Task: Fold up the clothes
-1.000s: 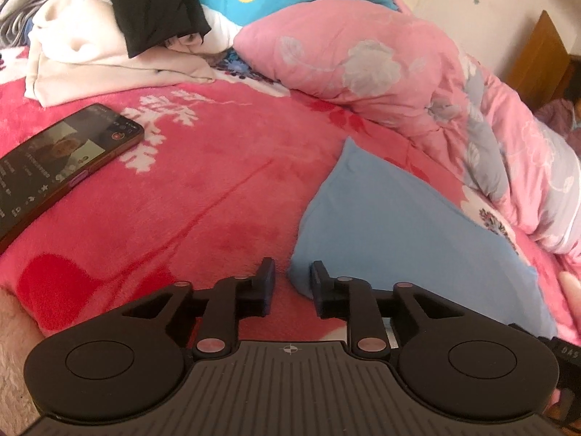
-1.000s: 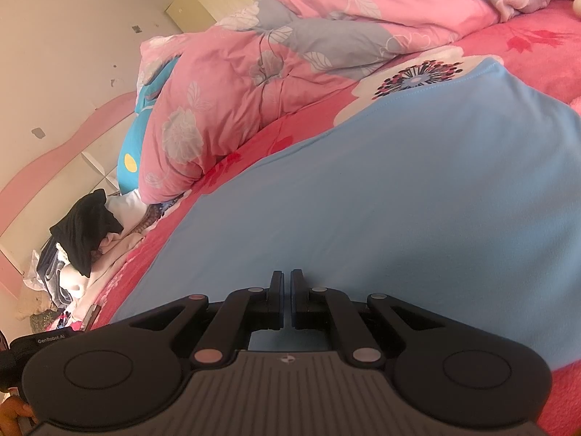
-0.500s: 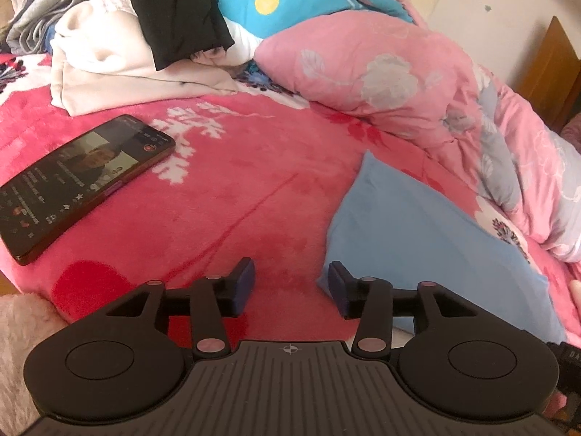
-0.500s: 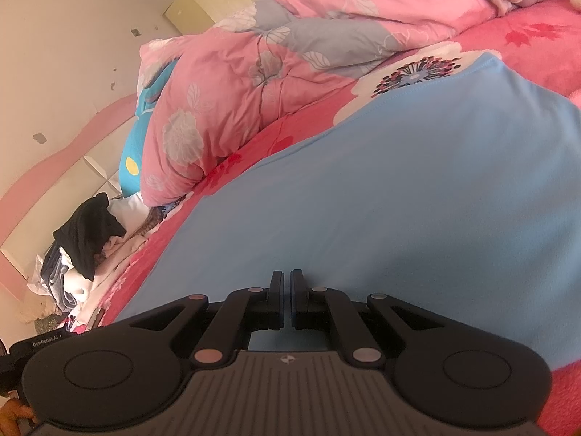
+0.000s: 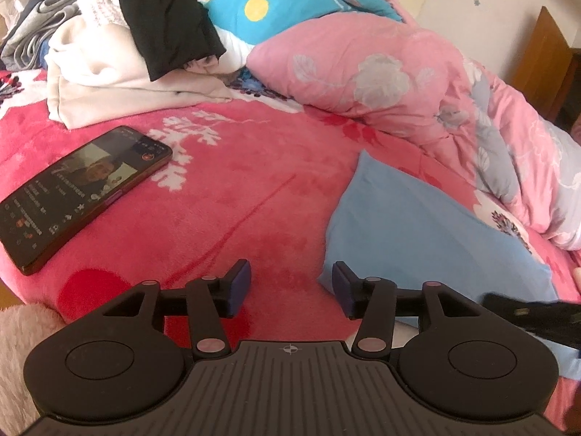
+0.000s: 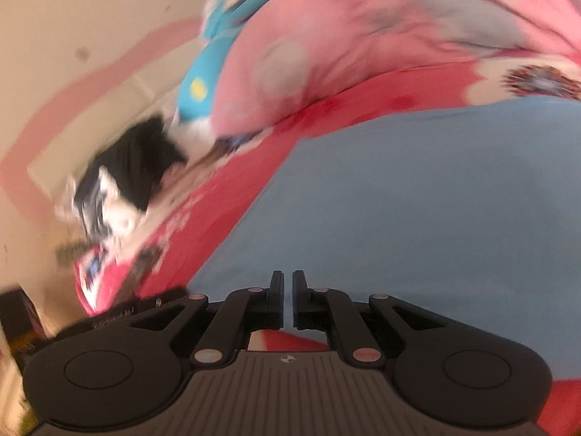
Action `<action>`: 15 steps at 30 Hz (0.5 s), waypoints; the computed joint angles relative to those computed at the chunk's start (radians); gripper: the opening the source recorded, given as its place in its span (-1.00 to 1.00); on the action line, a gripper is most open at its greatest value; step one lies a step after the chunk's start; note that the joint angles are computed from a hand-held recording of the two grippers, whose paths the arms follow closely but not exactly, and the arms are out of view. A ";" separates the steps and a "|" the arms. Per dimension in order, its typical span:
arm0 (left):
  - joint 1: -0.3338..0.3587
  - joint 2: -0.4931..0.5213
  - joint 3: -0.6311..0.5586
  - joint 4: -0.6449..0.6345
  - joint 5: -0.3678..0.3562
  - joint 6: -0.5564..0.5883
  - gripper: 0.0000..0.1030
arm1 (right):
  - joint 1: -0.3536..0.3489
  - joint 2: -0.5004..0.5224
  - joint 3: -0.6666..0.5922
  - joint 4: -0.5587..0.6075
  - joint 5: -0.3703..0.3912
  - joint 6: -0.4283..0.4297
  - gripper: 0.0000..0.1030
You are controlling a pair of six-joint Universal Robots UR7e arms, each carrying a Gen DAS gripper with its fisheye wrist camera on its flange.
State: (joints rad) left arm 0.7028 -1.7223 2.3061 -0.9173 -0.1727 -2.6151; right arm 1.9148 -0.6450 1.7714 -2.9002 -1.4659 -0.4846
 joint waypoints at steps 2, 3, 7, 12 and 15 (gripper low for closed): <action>-0.003 0.011 -0.012 0.064 0.000 -0.052 -0.04 | 0.018 0.026 0.003 -0.021 -0.034 -0.030 -0.91; -0.004 0.015 -0.016 0.093 -0.002 -0.078 -0.04 | 0.023 0.032 0.012 -0.025 -0.050 -0.046 -0.91; -0.001 -0.001 -0.008 0.083 0.002 -0.075 -0.04 | 0.027 0.008 0.082 -0.042 -0.066 -0.148 -0.91; -0.002 -0.015 -0.002 0.063 0.005 -0.061 -0.04 | 0.054 0.015 0.092 -0.117 -0.076 -0.168 -0.91; -0.005 -0.008 -0.012 0.107 -0.006 -0.108 -0.04 | 0.068 0.050 0.071 -0.157 -0.073 -0.158 -0.91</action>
